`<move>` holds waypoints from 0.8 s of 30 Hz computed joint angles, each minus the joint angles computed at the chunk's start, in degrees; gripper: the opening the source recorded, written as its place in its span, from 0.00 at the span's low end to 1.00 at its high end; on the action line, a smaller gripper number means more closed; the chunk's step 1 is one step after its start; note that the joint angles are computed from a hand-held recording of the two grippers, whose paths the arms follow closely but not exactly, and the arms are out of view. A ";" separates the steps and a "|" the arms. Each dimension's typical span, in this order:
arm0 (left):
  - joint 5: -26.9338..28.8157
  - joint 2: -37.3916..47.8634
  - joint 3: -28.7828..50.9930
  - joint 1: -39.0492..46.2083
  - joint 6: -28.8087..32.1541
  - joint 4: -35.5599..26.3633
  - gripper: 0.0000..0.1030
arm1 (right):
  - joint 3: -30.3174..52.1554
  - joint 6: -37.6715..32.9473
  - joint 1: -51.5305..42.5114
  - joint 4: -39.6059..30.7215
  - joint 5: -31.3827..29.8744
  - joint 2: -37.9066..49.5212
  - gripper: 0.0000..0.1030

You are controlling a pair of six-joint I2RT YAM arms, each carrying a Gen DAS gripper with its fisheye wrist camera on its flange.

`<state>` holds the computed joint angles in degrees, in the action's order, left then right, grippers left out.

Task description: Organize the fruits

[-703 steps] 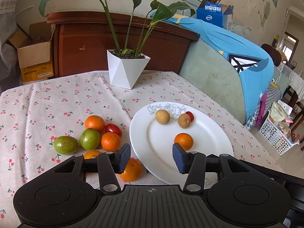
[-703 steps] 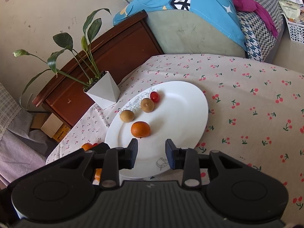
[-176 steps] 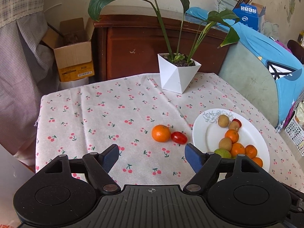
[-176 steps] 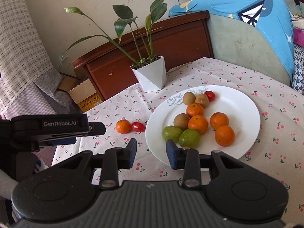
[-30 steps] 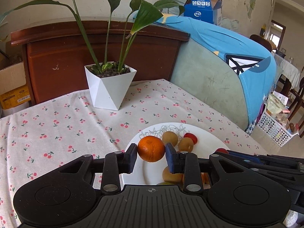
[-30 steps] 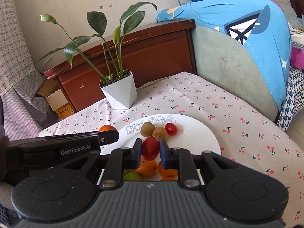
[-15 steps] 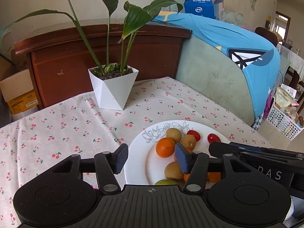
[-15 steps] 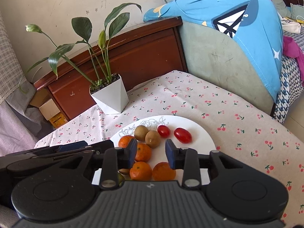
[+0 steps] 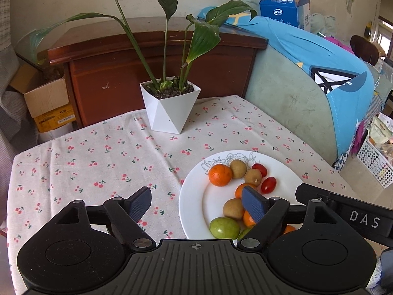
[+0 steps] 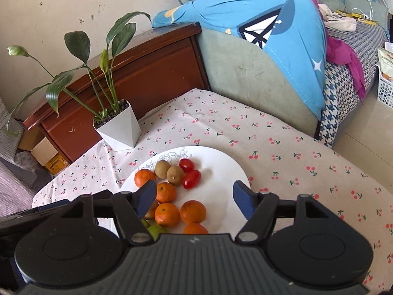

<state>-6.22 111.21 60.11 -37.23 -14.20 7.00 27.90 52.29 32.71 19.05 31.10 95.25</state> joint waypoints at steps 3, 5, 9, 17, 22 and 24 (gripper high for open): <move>-1.24 -0.88 -0.34 -0.57 0.21 -2.10 0.84 | 1.68 3.40 2.64 -6.55 3.23 -0.51 0.76; -1.77 -1.57 -1.12 -0.79 0.07 -2.71 0.85 | 1.69 5.44 3.46 -8.61 3.27 -1.21 0.78; -1.92 -2.41 -2.09 -0.94 -1.52 -4.65 0.86 | 2.47 9.34 5.20 -12.90 3.44 -1.48 0.81; -3.84 -3.41 -3.81 -1.40 -2.58 -7.25 0.88 | 5.08 14.67 8.82 -20.27 5.86 -0.28 0.85; -4.87 -3.80 -4.63 -1.82 -2.84 -8.51 0.90 | 6.55 17.08 9.87 -23.94 6.44 1.20 0.86; -5.05 -3.91 -4.82 -1.90 -3.06 -9.00 0.90 | 7.08 18.63 10.14 -25.76 6.42 2.02 0.88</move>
<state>-11.27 107.30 55.29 -39.13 -17.26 -2.00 34.98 70.92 42.85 -6.71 37.52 97.26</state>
